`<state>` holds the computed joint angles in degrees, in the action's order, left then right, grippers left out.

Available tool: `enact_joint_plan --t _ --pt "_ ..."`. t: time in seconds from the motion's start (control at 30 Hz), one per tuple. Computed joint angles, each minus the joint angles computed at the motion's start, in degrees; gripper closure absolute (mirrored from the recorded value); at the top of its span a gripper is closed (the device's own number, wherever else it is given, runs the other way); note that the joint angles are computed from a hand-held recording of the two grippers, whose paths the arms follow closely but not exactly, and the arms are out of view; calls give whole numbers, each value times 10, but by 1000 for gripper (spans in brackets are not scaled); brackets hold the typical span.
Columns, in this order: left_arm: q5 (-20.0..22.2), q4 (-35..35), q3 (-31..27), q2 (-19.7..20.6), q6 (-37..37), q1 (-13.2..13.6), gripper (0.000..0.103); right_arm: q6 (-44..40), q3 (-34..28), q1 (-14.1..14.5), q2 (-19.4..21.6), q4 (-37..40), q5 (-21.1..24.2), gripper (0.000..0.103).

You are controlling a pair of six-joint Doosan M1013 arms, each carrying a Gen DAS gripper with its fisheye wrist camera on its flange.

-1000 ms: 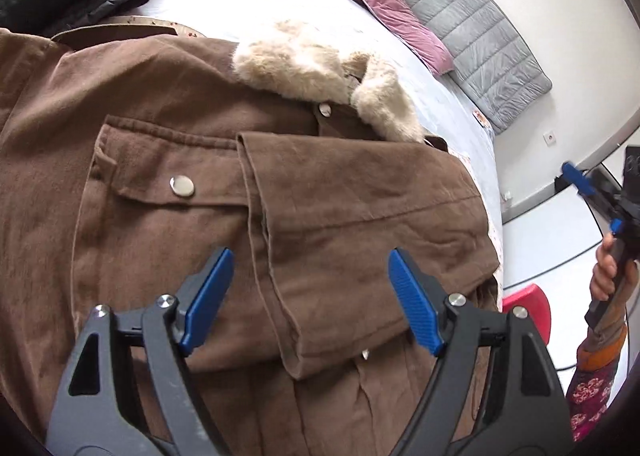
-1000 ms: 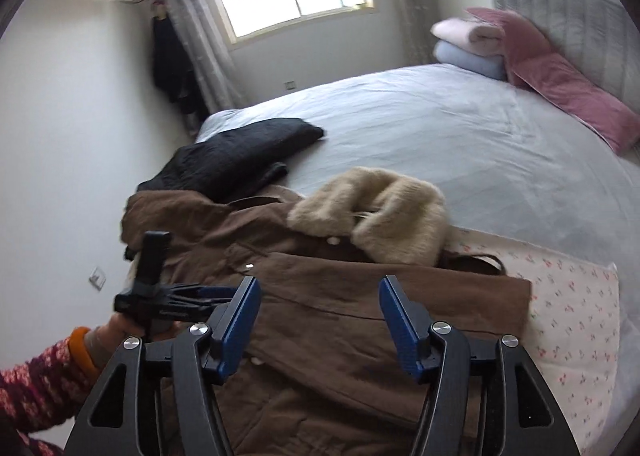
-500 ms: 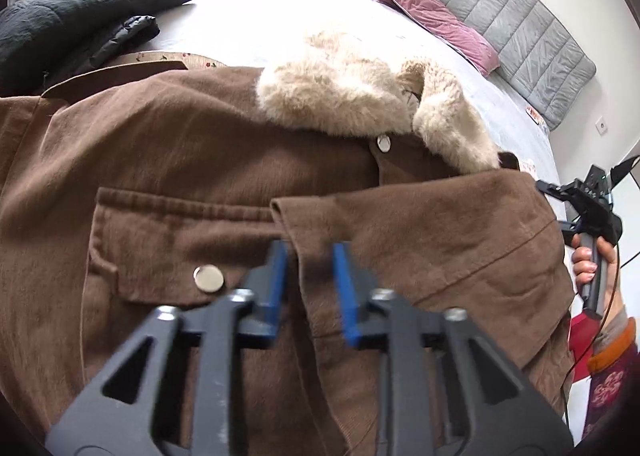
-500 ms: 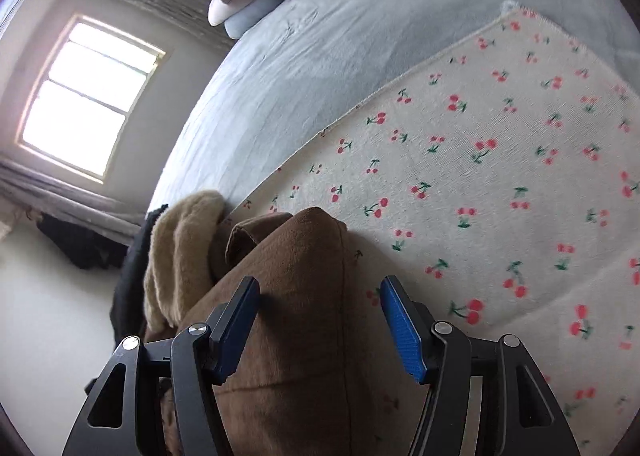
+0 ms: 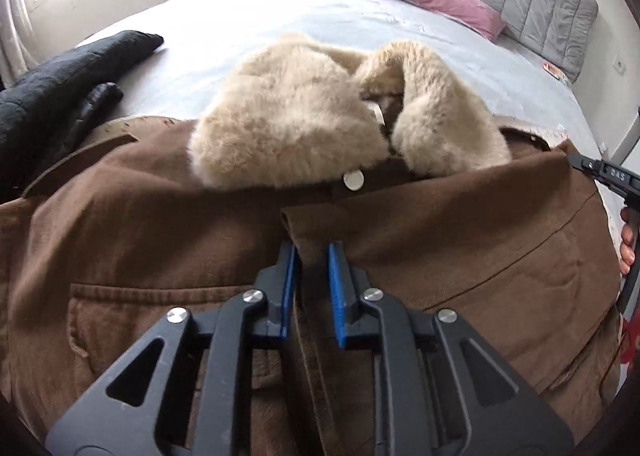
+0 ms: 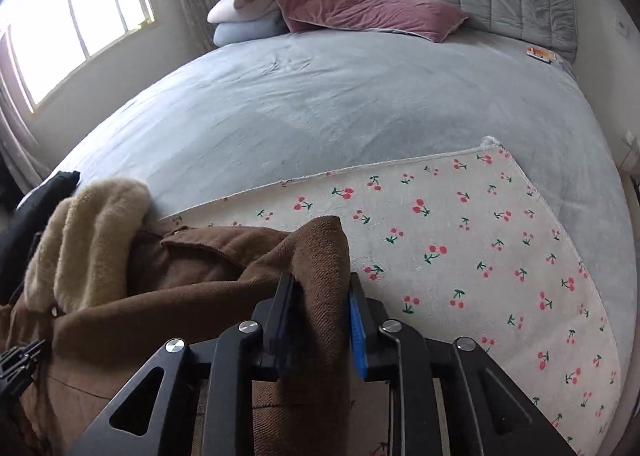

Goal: Fold large clothes
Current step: 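Fold the held sleeve across the jacket front with the right gripper while the left gripper pins the placket, then release the folded sleeve and raise both grippers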

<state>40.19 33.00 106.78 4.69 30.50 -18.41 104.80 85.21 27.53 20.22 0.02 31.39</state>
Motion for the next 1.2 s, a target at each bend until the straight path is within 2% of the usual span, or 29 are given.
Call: enact_joint_plan --t 0.03,0.1,0.17,0.23,0.3,0.37,0.43,0.47,0.53,0.57,0.6,0.63,0.67,0.7,0.73,0.83,1.0,1.07,1.1,1.2 --pt "5 48 7 -10 -39 -12 71 -15 13 0 -14 8 -16 71" --pt "-16 113 25 -32 -77 -31 63 -37 39 4 -44 0 -43 61" --pt "-56 125 43 -48 -68 -45 59 -102 61 8 -74 32 -43 61" --pt "-87 85 52 -51 -1 -52 57 -200 78 12 -89 107 -27 61" --pt "-96 33 57 -42 76 -57 57 -251 91 19 -91 137 -3 61" --pt "-79 -14 55 -24 125 -54 57 -222 101 27 -81 91 11 61" --pt "-95 -18 61 -25 115 -47 54 -175 101 32 -56 30 38 61" --pt "-75 -20 53 -23 115 -48 54 -184 111 30 -60 37 12 61" --pt "-14 -8 37 -21 99 -57 49 -162 103 30 -64 23 35 60" --pt "11 -14 31 -26 106 -61 48 -174 101 26 -71 46 52 59" --pt "15 -21 34 -36 114 -64 47 -210 104 20 -82 85 62 58" --pt "16 -24 39 -51 118 -69 41 -237 112 14 -96 115 65 56" --pt "22 -19 44 -65 114 -76 36 -257 122 8 -112 137 67 48" --pt "30 -9 51 -82 102 -85 24 -271 135 2 -131 154 70 39" --pt "37 0 59 -100 89 -94 20 -266 143 0 -147 154 76 36" --pt "62 -10 80 -151 69 -114 20 -256 167 -1 -191 161 97 33" --pt "132 -10 112 -228 -6 -136 19 -153 186 39 -242 82 115 31" --pt "163 -2 125 -258 -35 -139 18 -112 188 66 -252 41 118 30" --pt "182 8 133 -271 -56 -151 18 -99 187 78 -255 29 117 29" --pt "232 25 153 -308 -102 -156 18 -77 182 105 -256 27 110 29"
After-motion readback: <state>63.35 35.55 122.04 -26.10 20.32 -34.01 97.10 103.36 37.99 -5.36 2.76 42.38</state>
